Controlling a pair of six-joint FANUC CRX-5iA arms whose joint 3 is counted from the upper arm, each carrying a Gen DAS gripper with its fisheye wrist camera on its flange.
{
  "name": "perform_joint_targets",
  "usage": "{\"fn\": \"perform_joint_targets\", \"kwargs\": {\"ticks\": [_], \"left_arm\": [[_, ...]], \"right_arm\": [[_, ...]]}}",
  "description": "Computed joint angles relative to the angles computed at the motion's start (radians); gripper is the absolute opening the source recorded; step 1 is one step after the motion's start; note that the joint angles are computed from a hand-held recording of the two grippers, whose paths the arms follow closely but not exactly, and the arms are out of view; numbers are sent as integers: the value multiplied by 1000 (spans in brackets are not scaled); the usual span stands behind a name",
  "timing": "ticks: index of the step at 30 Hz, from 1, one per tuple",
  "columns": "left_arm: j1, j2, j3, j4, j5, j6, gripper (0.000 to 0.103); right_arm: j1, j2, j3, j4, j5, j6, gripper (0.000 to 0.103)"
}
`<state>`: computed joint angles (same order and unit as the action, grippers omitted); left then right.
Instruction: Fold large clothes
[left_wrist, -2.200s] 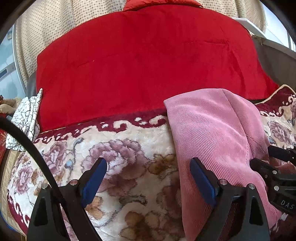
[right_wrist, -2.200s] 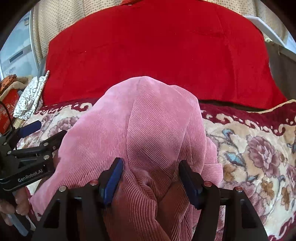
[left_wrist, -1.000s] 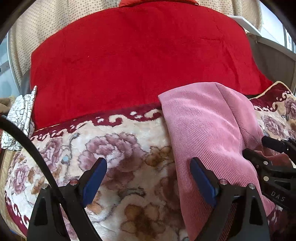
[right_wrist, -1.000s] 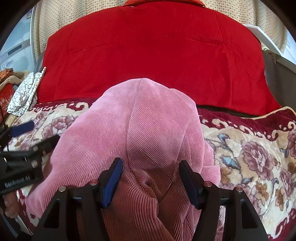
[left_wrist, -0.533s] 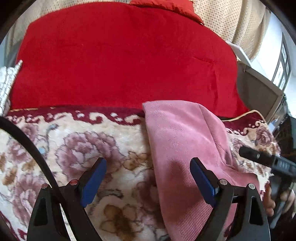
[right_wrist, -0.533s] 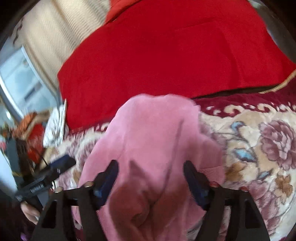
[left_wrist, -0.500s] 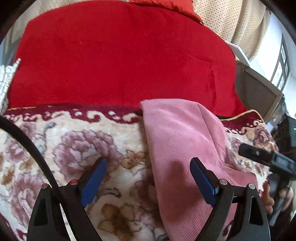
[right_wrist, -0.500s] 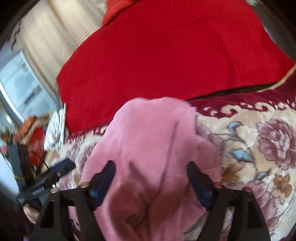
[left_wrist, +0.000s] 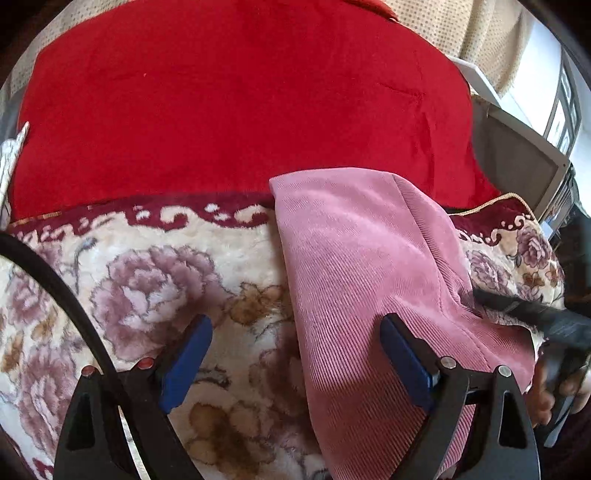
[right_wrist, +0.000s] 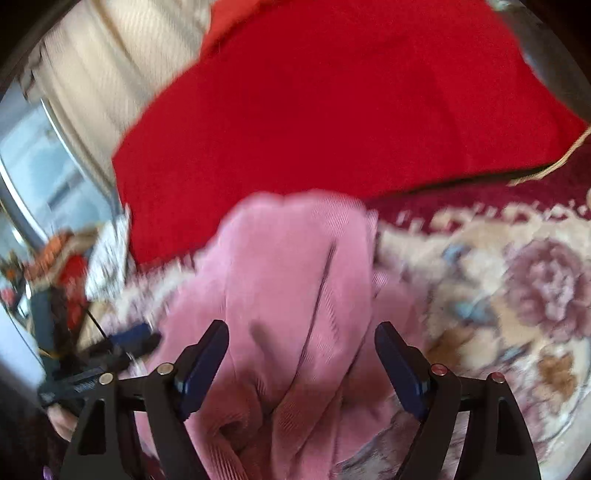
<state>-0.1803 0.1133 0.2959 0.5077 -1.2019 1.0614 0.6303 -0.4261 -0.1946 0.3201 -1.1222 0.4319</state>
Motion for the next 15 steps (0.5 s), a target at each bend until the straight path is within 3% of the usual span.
{"fn": "perform_joint_targets", "kwargs": {"ticks": [4,9,13,15], "left_arm": [[-4,0,13,-12,19,-7,93],[5,29,40,9,42,41,93],[11,81,84,40,9,85,93],[4,101,108,29,-6,101,93]], "right_arm": [[-84,32,60,-119,5,36,78],[-160,24,62,-71,91,-15,78],[-349,128,177,-338,91,175,83],[-429,150,191,-481,140,269,83]]}}
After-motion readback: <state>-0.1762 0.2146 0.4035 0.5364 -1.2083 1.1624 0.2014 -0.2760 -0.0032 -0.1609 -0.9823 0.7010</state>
